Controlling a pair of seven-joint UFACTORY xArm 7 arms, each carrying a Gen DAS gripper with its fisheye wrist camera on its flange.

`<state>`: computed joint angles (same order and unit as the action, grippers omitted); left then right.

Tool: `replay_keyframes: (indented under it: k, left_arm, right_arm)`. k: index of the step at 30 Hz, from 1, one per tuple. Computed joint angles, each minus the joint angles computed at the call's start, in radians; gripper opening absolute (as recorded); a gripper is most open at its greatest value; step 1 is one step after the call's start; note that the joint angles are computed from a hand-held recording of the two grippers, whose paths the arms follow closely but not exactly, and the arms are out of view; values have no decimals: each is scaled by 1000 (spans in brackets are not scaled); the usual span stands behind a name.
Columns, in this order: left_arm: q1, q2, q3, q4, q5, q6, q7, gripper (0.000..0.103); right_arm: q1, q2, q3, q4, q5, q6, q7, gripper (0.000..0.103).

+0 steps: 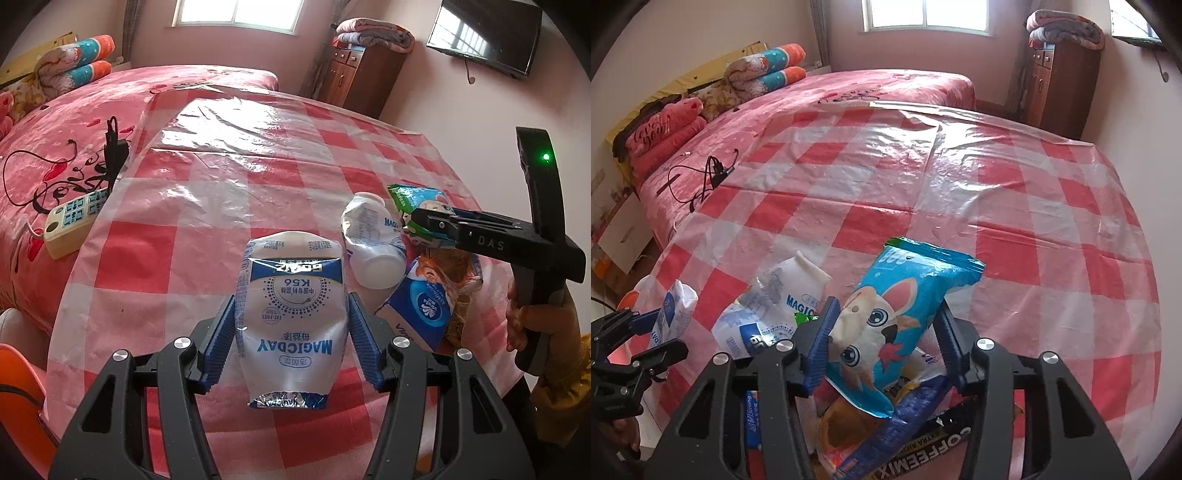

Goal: Collect trash
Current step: 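Grasp the blue bunny snack packet with the right gripper while the left gripper holds the milk pouch, then carry the milk pouch and bunny packet in both grippers to the orange wastebasket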

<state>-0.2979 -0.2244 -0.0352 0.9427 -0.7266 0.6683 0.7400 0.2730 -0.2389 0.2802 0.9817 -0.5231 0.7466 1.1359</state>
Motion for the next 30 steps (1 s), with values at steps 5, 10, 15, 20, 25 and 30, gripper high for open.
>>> replay_keyframes:
  k: [5,10,15,20,25,30]
  left_arm:
    - [2,-17,9,-12,-18,5,14,60]
    - [4,-39,20,-27,-28,10,20,60]
    - [5,-60,31,-39,-38,18,23,60]
    - [9,-91,43,-61,-40,11,28,60]
    - [16,-127,59,-86,-29,2,18,60]
    - [29,-151,83,-104,-12,-4,8,60]
  right_arm:
    - [-3,-24,21,-1,-44,27,39,48]
    - [-4,-57,38,-8,-61,42,66,48]
    - [-5,-82,54,-7,-67,43,85,48]
    - [-4,-84,65,7,-58,11,85,48]
    - [12,-50,80,46,-55,-25,77,48]
    - [48,21,79,109,-48,-74,50,48]
